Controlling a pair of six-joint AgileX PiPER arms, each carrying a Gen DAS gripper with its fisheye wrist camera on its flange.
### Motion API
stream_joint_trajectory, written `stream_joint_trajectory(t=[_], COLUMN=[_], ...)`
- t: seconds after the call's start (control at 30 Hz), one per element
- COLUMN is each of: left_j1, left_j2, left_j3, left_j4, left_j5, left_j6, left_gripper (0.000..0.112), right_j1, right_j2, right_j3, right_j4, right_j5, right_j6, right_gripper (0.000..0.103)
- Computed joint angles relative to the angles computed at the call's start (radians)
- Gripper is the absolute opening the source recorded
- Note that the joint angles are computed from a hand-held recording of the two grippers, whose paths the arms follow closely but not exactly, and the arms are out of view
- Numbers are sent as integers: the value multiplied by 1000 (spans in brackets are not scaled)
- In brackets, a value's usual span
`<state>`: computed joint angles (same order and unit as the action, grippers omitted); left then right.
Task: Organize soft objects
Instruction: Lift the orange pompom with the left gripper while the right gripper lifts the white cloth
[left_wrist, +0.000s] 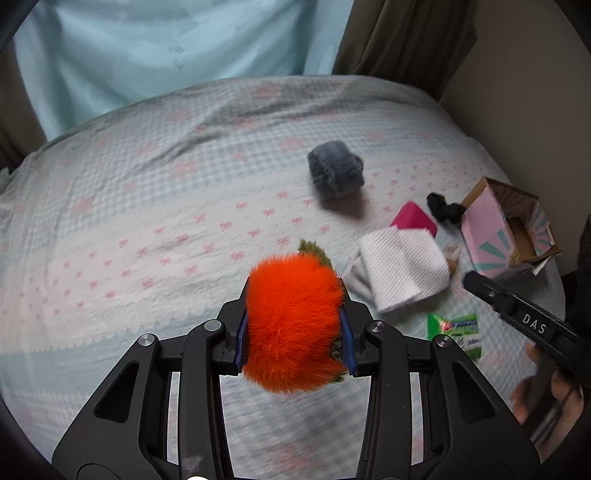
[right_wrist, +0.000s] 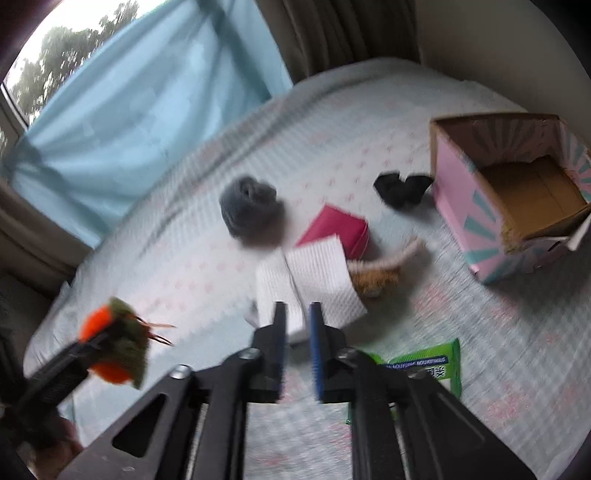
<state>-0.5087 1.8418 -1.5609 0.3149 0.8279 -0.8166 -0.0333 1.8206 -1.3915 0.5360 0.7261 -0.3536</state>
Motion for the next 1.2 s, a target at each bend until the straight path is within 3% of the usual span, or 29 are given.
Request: stream_joint_trajectory(t=[0.03,0.07,0.13,0.23,0.33,0.5,0.6,0.7,0.77,0.83,0.93,1.07,1.2], left_j1=[4,9,18,40,61,84,95,101,106,108,107,101,92], left_j2=[-6,-9,-10,-4,20,56,71,80,81,85,83,73,58], left_j3=[16,28,42,52,40,21,21,28,38,44,57,77,92], left_j4=[-1,-2,0,-11,-19,-46,-66,-82,-91,-99,-103,-103,-95], left_j5=[-3,-3,-7,-22,-38,-58,-68,-78,-88,-96,-108,-117,-118], left_j6=[1,4,7,20,39,78,103,117,120,121,118,117,104], left_gripper=[34,34,34,34,34,34,34,34,34,34,34,34,34], right_j1=[5,11,34,78,149,210,245,291,307,308,305,297,281], right_j2=[12,20,41,128,157,274,282,286,290,294,286,274,252], right_j3=[9,12,-2,-128,-122,-202,-172,-147,-133,-129,-100,-85,-78], right_j4=[14,9,-30,-146,-304,-523,-734,-996,-1079,-1052,-1058,-1081,-995], right_j5=[-17,-36,-60,27,-115,-170,-235,-236,-232,-223,-240,-251,-265], right_j6=[-23,-25,-10,58,139,326,493,688,725,679,688,709,623], right_gripper=[77,103,103,103,103,102,96,79,60,44,43,21,12])
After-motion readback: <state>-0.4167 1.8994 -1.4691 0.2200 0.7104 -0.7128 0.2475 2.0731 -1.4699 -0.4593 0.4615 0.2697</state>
